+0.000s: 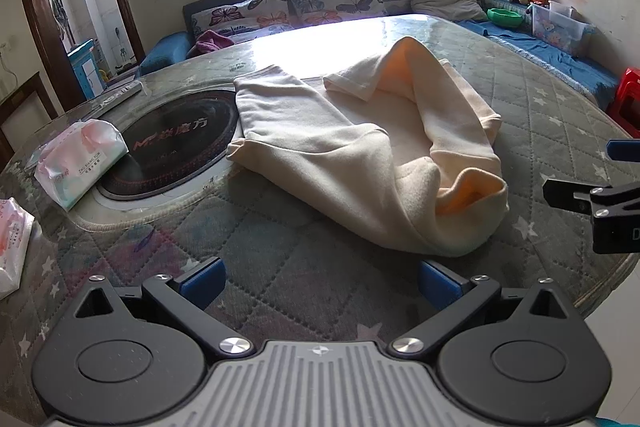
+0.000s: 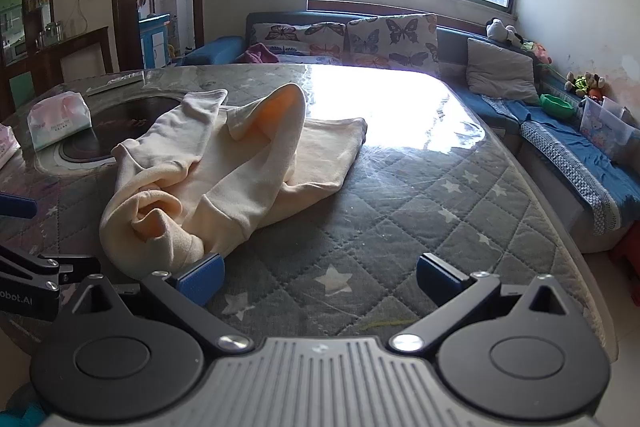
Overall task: Fold clothes
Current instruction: 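Move both open grippers over the crumpled cream sweatshirt, then grasp a sweatshirt edge with the right gripper while the left gripper grasps another edge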
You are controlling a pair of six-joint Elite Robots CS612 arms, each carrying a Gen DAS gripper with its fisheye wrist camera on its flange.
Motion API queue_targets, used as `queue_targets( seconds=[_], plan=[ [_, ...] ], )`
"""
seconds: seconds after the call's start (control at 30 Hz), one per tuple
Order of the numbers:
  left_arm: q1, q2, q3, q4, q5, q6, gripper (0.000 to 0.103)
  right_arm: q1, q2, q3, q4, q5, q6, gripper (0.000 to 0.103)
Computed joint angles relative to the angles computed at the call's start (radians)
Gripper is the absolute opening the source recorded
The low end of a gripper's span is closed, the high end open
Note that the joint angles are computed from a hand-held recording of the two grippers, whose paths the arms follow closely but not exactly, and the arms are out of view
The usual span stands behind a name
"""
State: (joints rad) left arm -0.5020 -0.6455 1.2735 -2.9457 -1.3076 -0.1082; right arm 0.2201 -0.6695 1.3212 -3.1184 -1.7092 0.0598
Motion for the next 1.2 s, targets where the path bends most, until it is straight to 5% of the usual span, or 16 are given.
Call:
queue_targets(
  seconds=[0.7,0.97,1.2],
  plan=[
    [0.039,0.032,-0.1,0.056,-0.011,-0.027,0.103,-0.01,0.062,-0.157,0.1,0.066,-0.05,0.103],
    [0.056,0.079,-0.2,0.111,-0.033,-0.028,0.103,-0.016,0.129,-0.301,0.159,0.066,-0.08,0.102],
    [0.066,0.136,-0.314,0.177,-0.041,-0.022,0.103,-0.022,0.218,-0.484,0.259,0.067,-0.109,0.089]
  ],
)
